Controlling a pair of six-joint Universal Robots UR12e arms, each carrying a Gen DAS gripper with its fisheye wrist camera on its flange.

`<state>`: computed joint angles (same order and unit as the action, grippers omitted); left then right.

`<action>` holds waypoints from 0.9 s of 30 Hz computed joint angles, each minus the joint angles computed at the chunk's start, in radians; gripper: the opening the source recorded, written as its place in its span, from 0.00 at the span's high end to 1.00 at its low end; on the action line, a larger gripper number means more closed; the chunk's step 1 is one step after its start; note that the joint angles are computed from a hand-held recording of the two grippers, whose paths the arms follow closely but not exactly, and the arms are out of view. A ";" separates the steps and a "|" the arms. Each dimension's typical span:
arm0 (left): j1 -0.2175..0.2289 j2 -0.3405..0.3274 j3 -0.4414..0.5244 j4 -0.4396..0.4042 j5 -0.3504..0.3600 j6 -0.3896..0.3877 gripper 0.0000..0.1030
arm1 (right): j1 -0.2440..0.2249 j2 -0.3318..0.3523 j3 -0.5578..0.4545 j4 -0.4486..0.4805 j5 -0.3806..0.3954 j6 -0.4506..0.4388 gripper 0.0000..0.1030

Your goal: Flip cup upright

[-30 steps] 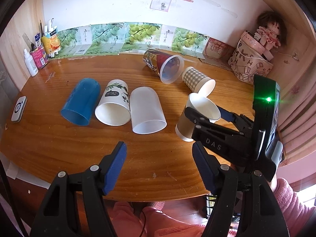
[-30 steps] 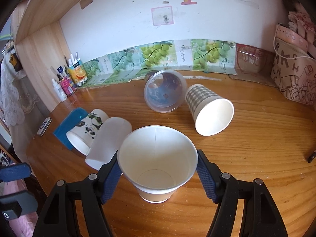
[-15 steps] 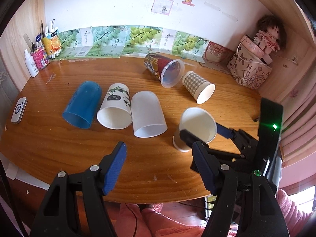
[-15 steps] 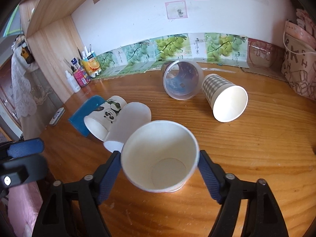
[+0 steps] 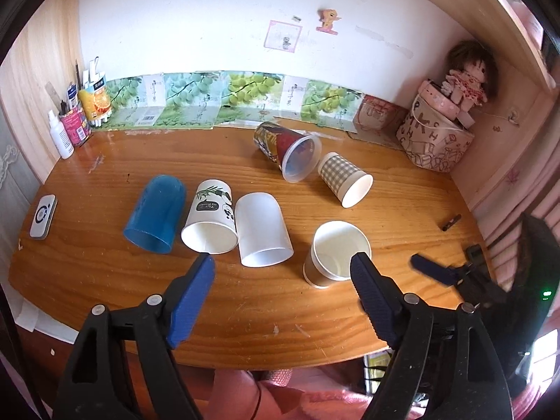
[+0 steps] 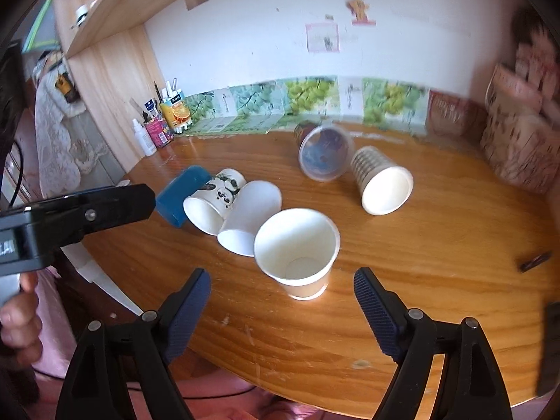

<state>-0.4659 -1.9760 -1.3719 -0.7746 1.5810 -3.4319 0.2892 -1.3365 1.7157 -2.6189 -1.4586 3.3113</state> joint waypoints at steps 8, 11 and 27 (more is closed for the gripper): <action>-0.003 0.019 0.005 0.000 -0.033 0.015 0.15 | -0.005 -0.078 0.010 -0.009 -0.046 0.001 0.14; -0.011 0.024 0.008 0.021 -0.034 0.020 0.10 | -0.002 -0.103 0.018 -0.024 -0.066 0.008 0.14; -0.074 0.039 -0.026 0.262 0.219 -0.055 0.01 | -0.001 -0.165 0.034 -0.042 -0.104 0.062 0.14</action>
